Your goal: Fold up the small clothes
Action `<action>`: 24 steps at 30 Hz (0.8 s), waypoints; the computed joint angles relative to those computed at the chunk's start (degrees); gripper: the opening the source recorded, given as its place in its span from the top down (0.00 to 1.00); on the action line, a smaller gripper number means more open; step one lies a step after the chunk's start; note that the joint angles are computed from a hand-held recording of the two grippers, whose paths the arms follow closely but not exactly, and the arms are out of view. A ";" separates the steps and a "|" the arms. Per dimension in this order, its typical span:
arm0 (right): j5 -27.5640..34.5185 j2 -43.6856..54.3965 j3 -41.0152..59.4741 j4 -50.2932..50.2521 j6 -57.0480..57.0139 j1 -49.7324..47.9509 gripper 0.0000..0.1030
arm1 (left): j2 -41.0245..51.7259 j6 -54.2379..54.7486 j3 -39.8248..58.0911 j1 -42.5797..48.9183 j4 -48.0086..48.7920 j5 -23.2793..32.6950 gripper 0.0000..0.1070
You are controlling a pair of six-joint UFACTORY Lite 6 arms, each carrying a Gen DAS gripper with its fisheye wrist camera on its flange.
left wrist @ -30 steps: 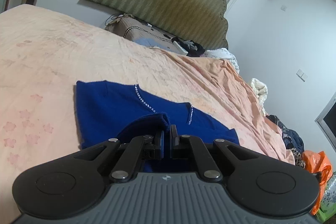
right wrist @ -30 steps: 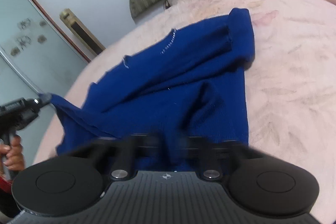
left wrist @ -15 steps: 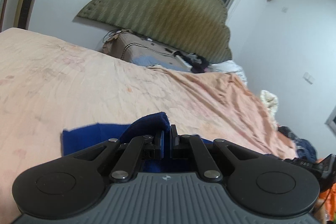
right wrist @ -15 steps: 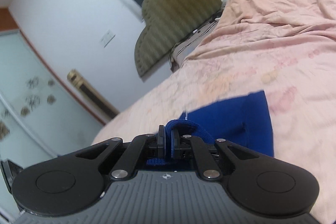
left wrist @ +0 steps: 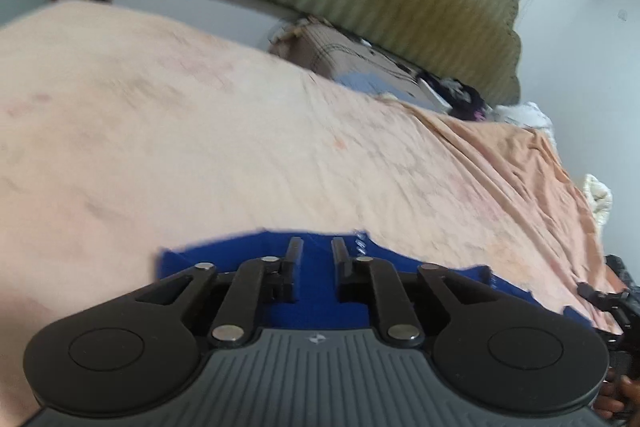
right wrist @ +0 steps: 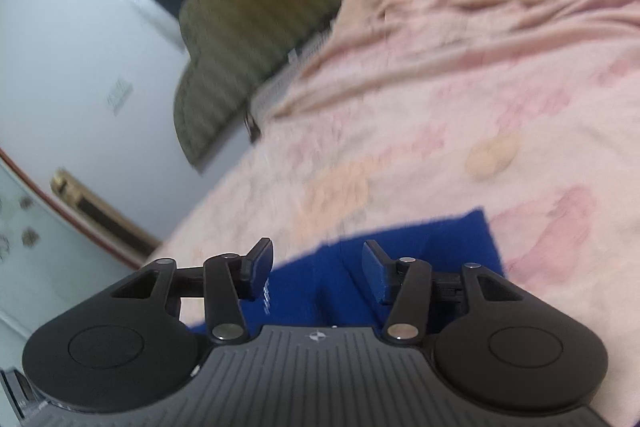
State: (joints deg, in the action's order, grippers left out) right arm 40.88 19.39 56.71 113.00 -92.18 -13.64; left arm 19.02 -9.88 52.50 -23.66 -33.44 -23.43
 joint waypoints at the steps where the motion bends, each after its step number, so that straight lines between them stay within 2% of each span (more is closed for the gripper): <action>1: 0.98 -0.53 -0.42 0.63 -0.78 -0.41 0.49 | -1.25 -0.80 -1.16 0.52 0.89 -0.20 0.79; 2: 2.19 -0.67 -0.30 -0.38 -0.89 -0.67 0.48 | -2.61 -2.68 -2.44 1.13 2.52 -0.38 0.75; 3: 3.45 -0.14 0.82 -3.32 0.10 -0.54 0.47 | -3.57 -4.49 -3.43 1.64 4.11 -0.47 0.64; 4: 4.42 0.93 2.74 -8.00 2.38 0.06 0.39 | -4.42 -6.02 -4.43 1.94 5.46 -0.48 0.46; 5: 4.74 1.89 4.45 -12.38 4.72 1.24 0.31 | -5.24 -7.79 -5.33 2.43 7.22 -0.07 0.37; 6: 4.29 3.10 6.18 -15.98 6.33 2.81 0.30 | -5.41 -9.19 -5.54 2.85 8.65 0.28 0.30; 7: 2.07 3.93 7.55 -18.55 7.11 4.87 0.30 | -6.20 -10.98 -6.80 3.26 10.57 0.18 0.30; 9: -8.11 4.73 9.54 -20.38 7.32 9.61 0.31 | -6.03 -14.74 -6.89 4.36 15.58 1.92 0.30; 12: -15.90 5.97 11.07 -9.80 1.45 11.00 0.30 | -5.06 -21.65 -6.14 5.50 24.29 4.09 0.30; 13: -16.36 5.30 10.78 -7.76 1.21 10.28 0.30 | -4.33 -24.07 -5.46 5.56 27.81 4.35 0.30; 14: -14.43 4.48 10.07 -5.11 -0.75 9.10 0.30 | -3.31 -25.47 -4.25 5.35 30.58 4.95 0.30; 16: -8.92 3.90 9.78 -6.12 -2.11 6.66 0.30 | -0.15 -24.66 -0.23 4.49 32.60 7.46 0.30; 18: -12.18 3.32 10.92 -12.51 0.72 7.48 0.29 | 4.02 -18.51 4.62 3.29 28.29 9.90 0.30; 20: -15.91 4.26 12.44 -18.41 2.37 9.54 0.28 | 7.46 -15.05 7.88 2.40 25.85 9.87 0.30; 21: -17.55 4.40 12.34 -20.21 2.73 10.69 0.29 | 8.53 -14.24 8.73 2.04 25.24 9.49 0.31; 22: -18.58 5.69 13.01 -21.33 2.63 11.73 0.35 | 9.35 -12.32 9.37 1.54 23.72 9.00 0.44; 23: -18.56 7.29 14.31 -23.09 3.41 12.37 0.50 | 9.76 -8.11 9.62 0.68 20.39 8.38 0.60; 24: -18.90 7.92 14.16 -22.45 1.92 13.08 0.59 | 10.49 -2.11 10.80 -0.03 15.80 9.56 0.87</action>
State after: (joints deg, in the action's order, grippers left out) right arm 21.98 27.31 70.88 90.55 -90.25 -0.56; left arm 29.51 -11.99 63.31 -23.69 -17.64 -13.86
